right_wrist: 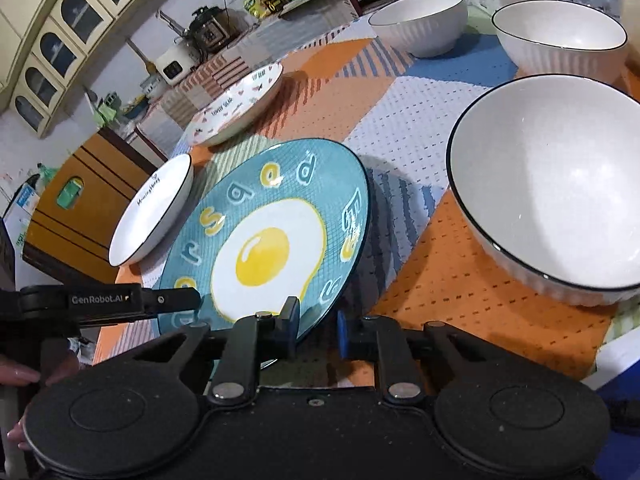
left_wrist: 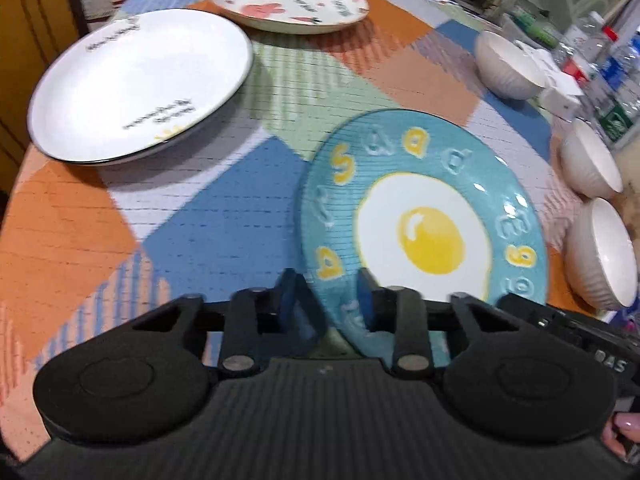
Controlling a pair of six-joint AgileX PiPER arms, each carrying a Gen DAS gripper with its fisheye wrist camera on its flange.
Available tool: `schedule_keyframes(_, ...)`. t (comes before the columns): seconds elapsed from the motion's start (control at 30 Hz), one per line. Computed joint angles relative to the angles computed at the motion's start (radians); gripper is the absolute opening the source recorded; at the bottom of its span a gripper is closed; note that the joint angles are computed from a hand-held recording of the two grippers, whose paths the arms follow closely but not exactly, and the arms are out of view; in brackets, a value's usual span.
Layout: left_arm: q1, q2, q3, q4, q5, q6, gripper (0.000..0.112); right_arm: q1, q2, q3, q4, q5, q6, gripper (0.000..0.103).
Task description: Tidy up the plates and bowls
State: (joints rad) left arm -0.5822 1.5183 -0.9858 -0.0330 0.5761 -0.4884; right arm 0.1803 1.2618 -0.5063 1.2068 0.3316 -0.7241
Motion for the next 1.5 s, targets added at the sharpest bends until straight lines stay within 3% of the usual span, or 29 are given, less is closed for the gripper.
schedule_keyframes(0.1, -0.008, 0.007, -0.018, 0.013, 0.025, 0.004, 0.024, 0.042, -0.011, -0.008, -0.117, -0.041, 0.073, 0.022)
schedule_keyframes(0.27, 0.000, -0.005, -0.025, -0.037, 0.056, 0.071, 0.024, 0.015, -0.026, -0.029, -0.207, 0.000, 0.092, 0.022)
schedule_keyframes(0.57, 0.020, 0.012, -0.178, -0.023, 0.131, 0.090, 0.024, -0.071, -0.008, -0.147, -0.206, 0.068, 0.017, 0.023)
schedule_keyframes(0.83, 0.064, 0.155, -0.421, -0.045, 0.187, 0.179, 0.024, -0.130, 0.125, -0.340, -0.212, 0.102, -0.003, 0.022)
schedule_keyframes(1.07, 0.103, 0.316, -0.574, -0.132, 0.224, 0.228, 0.024, -0.148, 0.283, -0.513, -0.381, 0.149, 0.133, 0.023)
schedule_keyframes(1.17, 0.119, 0.357, -0.589, -0.206, 0.221, 0.292, 0.024, -0.154, 0.324, -0.542, -0.433, 0.148, 0.143, 0.023)
schedule_keyframes(1.5, 0.120, 0.421, -0.606, -0.224, 0.229, 0.280, 0.026, -0.158, 0.454, -0.669, -0.584, 0.248, 0.280, 0.023)
